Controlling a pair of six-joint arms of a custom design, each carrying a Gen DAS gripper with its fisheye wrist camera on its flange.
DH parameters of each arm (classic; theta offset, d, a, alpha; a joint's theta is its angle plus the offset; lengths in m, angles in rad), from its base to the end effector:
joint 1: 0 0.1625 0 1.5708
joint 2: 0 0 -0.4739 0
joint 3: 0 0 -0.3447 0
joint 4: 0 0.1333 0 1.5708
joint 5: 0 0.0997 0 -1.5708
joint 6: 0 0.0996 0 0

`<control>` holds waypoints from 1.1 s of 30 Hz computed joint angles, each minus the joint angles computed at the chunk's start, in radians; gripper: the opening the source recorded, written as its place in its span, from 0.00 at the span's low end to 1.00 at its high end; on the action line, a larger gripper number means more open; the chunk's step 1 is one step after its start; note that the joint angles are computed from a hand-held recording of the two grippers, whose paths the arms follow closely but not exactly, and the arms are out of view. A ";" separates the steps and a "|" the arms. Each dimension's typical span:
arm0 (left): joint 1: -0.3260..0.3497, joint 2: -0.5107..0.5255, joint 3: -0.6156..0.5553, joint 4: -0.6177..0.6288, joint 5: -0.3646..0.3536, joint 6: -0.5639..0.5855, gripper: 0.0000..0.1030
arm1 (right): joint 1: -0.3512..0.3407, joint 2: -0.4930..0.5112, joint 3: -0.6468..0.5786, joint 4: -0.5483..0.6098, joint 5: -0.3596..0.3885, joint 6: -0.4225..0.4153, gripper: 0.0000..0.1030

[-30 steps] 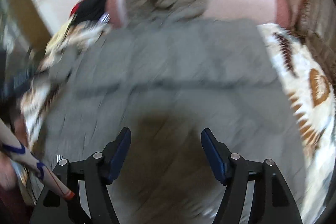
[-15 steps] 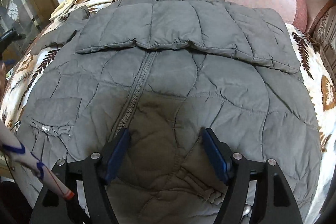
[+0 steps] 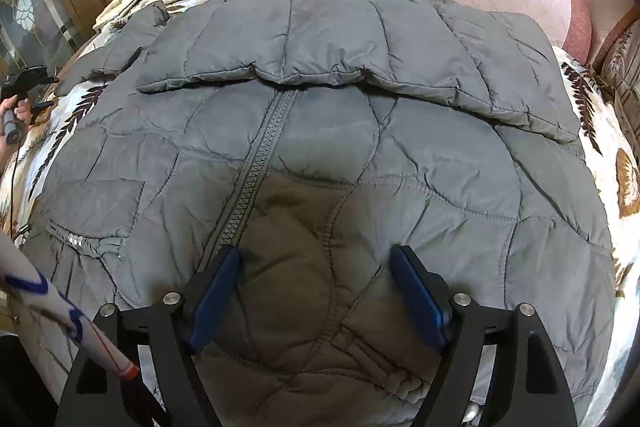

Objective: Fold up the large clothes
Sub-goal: 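Reach the left tool to the other sleeve cuff and close on it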

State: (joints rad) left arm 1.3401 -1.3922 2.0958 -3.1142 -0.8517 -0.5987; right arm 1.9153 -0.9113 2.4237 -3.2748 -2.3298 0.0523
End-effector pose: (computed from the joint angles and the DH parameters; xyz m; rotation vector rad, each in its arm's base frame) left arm 0.0863 -0.5024 0.4300 -0.8591 2.3515 -1.3828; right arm 0.2035 -0.3754 0.1410 0.2586 -2.3897 0.4151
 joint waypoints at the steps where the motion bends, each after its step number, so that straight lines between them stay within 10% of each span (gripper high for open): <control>1: 0.012 0.011 -0.003 -0.029 -0.027 0.015 0.46 | -0.001 0.001 0.000 -0.002 0.000 -0.003 0.81; 4: 0.033 0.048 -0.010 -0.090 -0.060 0.028 0.42 | -0.003 0.005 0.000 -0.009 -0.001 -0.010 0.82; 6: 0.018 0.058 -0.009 -0.107 -0.028 0.052 0.11 | -0.006 0.004 0.001 -0.012 0.002 -0.013 0.82; 20: -0.289 -0.026 0.006 -0.037 0.175 0.178 0.11 | 0.035 -0.061 -0.002 -0.110 -0.012 -0.030 0.75; 24: -0.430 -0.028 -0.003 0.037 0.232 0.181 0.11 | -0.036 -0.075 -0.018 0.113 -0.016 0.056 0.75; 33: -0.720 0.087 -0.041 0.137 0.230 0.156 0.11 | 0.025 -0.186 0.030 -0.118 -0.048 0.007 0.75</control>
State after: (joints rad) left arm 0.6202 -1.3050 2.0544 -2.9777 -0.6218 -0.4432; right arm 1.9402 -1.0973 2.4535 -3.3931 -2.3782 0.0597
